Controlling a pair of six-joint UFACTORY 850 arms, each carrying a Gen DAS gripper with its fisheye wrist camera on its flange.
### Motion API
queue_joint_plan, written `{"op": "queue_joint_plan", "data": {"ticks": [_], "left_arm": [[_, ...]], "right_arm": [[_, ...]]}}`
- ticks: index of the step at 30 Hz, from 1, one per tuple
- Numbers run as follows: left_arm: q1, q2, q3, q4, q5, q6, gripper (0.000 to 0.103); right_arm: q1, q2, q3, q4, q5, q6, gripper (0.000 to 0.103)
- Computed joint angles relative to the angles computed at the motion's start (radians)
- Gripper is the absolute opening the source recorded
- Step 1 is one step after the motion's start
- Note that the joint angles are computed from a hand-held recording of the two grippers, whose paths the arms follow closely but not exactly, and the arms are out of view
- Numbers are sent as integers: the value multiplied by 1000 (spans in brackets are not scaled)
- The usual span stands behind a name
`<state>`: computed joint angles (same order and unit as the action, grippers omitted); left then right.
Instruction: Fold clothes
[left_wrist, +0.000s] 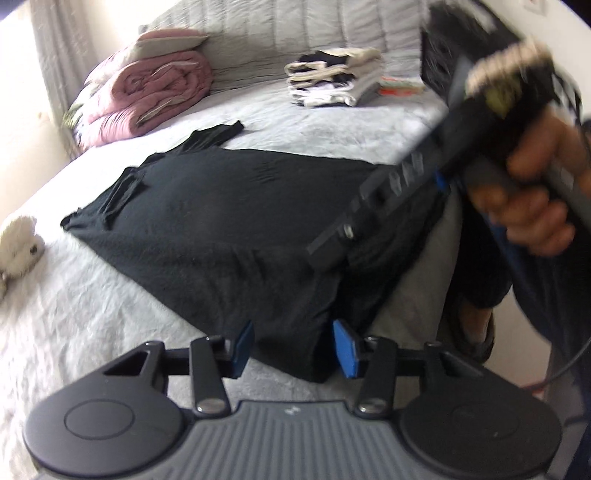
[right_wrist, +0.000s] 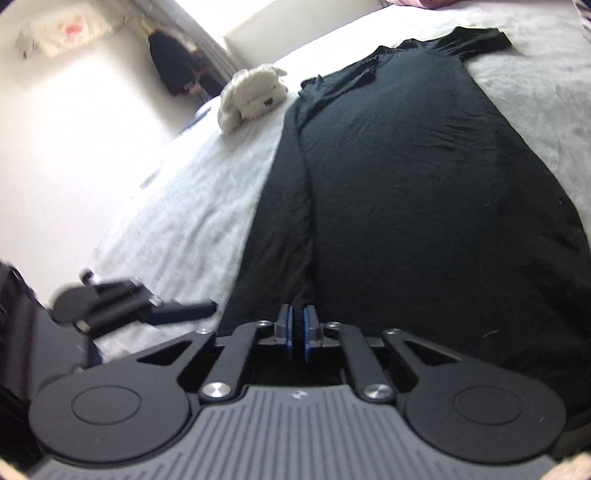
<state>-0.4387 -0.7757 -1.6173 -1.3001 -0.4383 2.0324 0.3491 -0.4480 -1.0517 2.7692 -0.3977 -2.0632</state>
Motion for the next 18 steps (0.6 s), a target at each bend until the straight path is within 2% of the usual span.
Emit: {"op": "queue_joint_plan", "data": {"ticks": [1,2,3,5,8,12,18], "left_arm": [[-2,1,3,-8,8,11,49],[-2,0,2,-2,14,-4,43],[-2,-1,-1,5,19,-20,27],[-3,-3,-11,59,30,-102,5],[7,5,-4,54,33,-107,5],[19,25,24,5,29,-14,4],[24,32,21,155,33,-121,4]], "right_arm": [[-2,7,13,-11,-39,32,6],[-3,12,21,-21,-66,60,6],[-1,15,24,-28,-80,79,6],[5,17,27,-35,-99,108,6],[7,16,29,-55,-136,168,6],[16,16,22,-50,-153,164,7],[39,-23,-42,-94,-40,130,8]]}}
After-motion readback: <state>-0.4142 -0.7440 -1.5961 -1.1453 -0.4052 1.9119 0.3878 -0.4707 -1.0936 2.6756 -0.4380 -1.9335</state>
